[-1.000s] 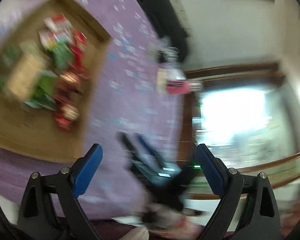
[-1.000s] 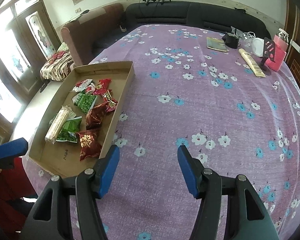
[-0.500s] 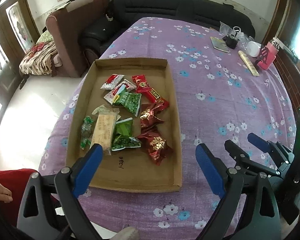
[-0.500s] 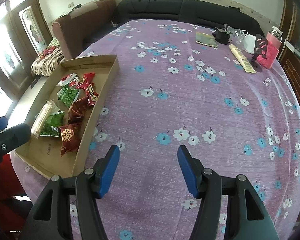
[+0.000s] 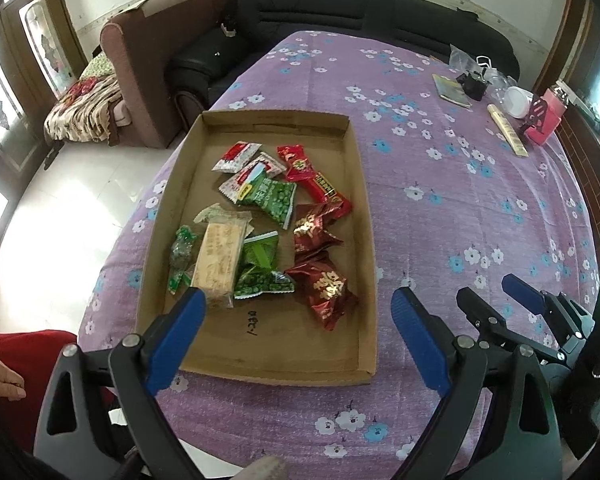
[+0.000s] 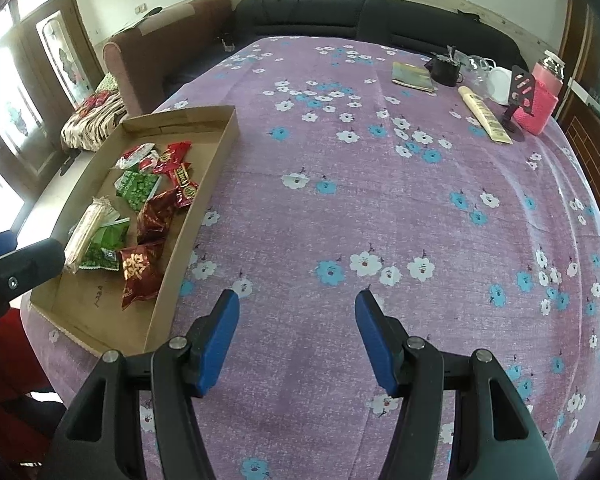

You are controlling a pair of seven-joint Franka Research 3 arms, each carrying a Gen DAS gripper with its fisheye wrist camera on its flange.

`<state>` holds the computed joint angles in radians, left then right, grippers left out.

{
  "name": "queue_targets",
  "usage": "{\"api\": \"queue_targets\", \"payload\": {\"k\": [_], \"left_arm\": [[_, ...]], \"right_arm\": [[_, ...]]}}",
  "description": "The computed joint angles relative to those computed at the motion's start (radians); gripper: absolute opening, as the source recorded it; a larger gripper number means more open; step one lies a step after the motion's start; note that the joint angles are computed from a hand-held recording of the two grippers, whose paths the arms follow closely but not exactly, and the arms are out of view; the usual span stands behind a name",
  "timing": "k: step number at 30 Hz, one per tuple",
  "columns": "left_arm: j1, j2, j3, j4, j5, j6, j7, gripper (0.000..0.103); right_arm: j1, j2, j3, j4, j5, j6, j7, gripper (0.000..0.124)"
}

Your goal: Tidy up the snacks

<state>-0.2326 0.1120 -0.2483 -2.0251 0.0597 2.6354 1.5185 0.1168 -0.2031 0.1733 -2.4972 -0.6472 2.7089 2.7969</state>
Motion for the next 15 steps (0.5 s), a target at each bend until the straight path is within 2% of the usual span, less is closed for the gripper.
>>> {"api": "queue_targets", "payload": {"k": [15], "left_arm": [[0.020,-0.026,0.010,-0.035,-0.035,0.007,0.011,0.094]], "right_arm": [[0.036,0.032,-0.005,0.037,-0.008,-0.017,-0.008,0.060]]}}
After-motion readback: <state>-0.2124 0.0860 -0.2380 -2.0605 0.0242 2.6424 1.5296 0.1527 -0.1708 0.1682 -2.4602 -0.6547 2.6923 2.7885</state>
